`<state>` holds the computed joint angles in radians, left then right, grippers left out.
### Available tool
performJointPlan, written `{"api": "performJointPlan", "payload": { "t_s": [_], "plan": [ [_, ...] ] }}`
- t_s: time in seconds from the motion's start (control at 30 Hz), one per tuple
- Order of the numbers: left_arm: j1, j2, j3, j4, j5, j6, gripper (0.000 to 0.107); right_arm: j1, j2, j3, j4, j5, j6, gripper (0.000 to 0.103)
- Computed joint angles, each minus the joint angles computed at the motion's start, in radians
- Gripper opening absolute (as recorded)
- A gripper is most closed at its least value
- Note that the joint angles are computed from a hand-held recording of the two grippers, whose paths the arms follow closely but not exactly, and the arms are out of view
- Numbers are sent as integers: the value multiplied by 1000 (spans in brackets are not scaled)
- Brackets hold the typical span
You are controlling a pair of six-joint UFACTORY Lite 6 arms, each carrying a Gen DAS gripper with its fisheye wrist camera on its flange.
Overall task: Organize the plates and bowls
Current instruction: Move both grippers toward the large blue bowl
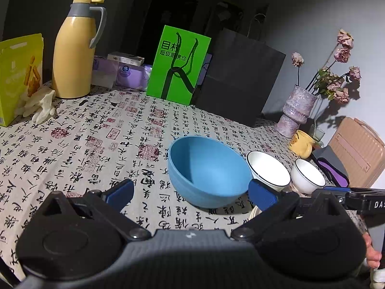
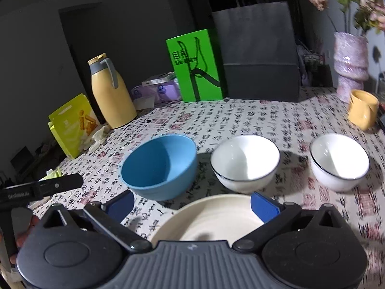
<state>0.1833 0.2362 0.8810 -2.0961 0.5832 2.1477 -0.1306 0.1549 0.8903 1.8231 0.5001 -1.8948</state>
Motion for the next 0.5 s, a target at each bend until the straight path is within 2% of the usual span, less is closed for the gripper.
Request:
{"api": "performJointPlan", "payload": {
  "t_s": [0.23,0.5],
  "plan": [
    [-12,66,132,79,-72,-138,103,92,90,156,-91,-95,125,103],
    [-22,164,275,169,-129,-282,103,156,216,337,-273,-175,340,103]
  ]
}}
